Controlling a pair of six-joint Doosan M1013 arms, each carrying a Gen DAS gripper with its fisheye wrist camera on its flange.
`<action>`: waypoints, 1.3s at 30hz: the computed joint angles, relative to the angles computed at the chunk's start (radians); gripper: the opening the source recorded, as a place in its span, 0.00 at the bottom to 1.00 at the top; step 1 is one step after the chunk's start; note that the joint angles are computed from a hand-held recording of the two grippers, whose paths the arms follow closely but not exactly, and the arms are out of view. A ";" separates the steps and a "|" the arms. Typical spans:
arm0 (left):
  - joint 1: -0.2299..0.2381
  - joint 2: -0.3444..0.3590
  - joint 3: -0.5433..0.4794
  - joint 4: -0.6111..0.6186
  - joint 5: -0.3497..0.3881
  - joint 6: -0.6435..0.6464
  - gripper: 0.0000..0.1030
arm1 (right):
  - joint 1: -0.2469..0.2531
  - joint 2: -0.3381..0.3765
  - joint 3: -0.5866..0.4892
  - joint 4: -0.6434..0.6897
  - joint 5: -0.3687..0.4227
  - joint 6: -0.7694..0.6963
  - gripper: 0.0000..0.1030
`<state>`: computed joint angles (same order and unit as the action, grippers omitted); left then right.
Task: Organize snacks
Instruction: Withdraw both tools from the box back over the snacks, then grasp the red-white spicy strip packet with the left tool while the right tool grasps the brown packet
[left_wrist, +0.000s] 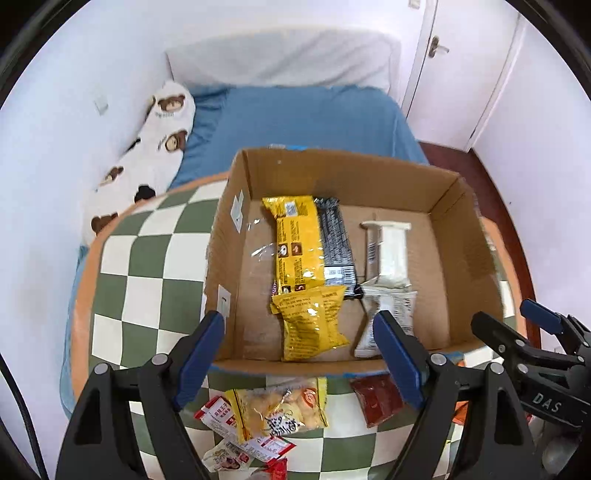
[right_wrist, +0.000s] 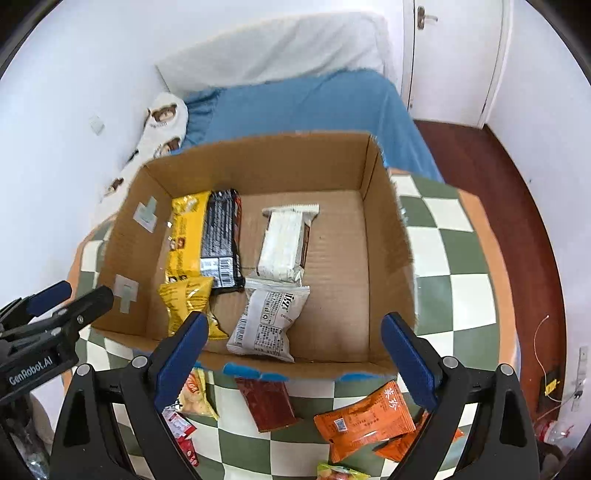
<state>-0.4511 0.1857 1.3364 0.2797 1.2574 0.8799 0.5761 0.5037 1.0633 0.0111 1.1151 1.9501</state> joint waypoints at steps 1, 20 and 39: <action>-0.008 -0.010 0.005 0.011 -0.007 -0.009 0.80 | 0.002 -0.014 0.015 -0.002 -0.016 0.004 0.94; -0.065 -0.171 0.184 0.021 0.008 -0.191 0.80 | 0.026 -0.171 0.212 0.112 -0.058 0.035 0.94; 0.105 -0.171 0.530 -0.545 -0.218 -0.275 0.70 | 0.069 -0.040 0.278 0.113 -0.024 0.001 0.75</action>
